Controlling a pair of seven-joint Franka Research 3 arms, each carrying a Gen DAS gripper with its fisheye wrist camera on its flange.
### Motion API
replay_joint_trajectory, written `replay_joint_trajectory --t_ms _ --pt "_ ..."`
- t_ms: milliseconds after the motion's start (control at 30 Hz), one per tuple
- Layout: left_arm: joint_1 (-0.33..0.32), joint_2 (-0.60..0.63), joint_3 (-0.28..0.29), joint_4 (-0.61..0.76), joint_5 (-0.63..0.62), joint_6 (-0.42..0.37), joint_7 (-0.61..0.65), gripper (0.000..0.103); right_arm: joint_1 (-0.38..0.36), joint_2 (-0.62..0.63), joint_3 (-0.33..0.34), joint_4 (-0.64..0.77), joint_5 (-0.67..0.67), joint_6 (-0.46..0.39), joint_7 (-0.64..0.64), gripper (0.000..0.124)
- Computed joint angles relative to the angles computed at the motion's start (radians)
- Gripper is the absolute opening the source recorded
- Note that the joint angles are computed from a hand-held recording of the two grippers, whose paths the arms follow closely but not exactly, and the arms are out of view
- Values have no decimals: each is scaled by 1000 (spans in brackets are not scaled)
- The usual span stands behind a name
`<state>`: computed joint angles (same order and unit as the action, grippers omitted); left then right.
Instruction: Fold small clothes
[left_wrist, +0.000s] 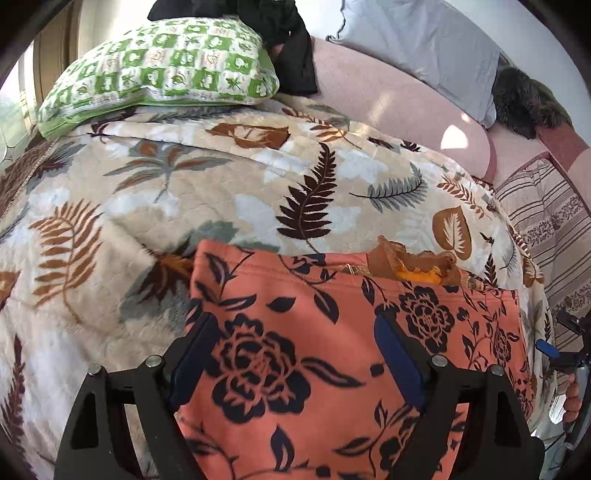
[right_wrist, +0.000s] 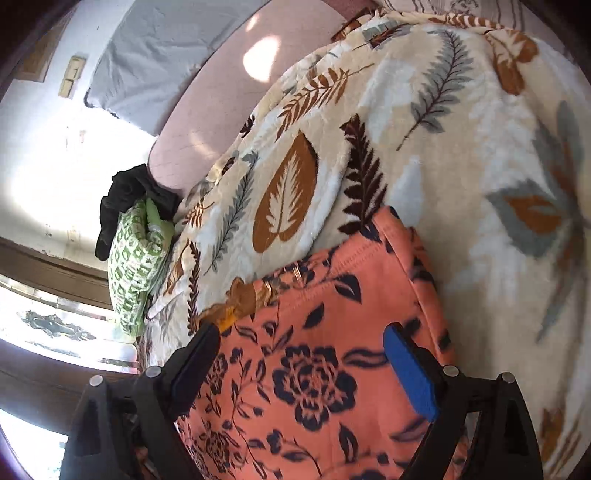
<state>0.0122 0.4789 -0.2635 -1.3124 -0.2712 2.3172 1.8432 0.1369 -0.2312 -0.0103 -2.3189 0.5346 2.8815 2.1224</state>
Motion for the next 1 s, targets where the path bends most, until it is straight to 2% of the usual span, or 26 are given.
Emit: replay_joint_trajectory --t_ms 133,300,400,467,500,533,633,800,1000 --pt "66 -197 -11 -268 -125 87 95 87 -29 -195 101 -183 -72 70 131 92" --pt "35 -386 44 -515 -179 186 167 87 -75 -301 261 -292 -179 111 286 92" --pt "1 -456 79 -603 -172 201 181 87 -223 -378 451 -346 -288 111 467 92" --pt "-20 -496 99 -650 -182 211 191 87 -347 -447 593 -350 -380 62 573 92" --pt "-30 -510 109 -664 -191 208 197 87 -371 -469 634 -354 -408 54 607 92" --pt "-40 -520 117 -675 -192 210 198 87 -366 -469 643 -360 -418 59 627 92" --pt "-64 -540 133 -696 -178 216 202 87 -277 -422 579 -380 -419 80 626 92" --pt "-87 -553 147 -707 -155 221 177 87 -256 -442 553 -413 -465 67 696 92" --pt "-105 -549 142 -710 -95 227 149 87 -202 -429 489 -451 -485 112 747 92"
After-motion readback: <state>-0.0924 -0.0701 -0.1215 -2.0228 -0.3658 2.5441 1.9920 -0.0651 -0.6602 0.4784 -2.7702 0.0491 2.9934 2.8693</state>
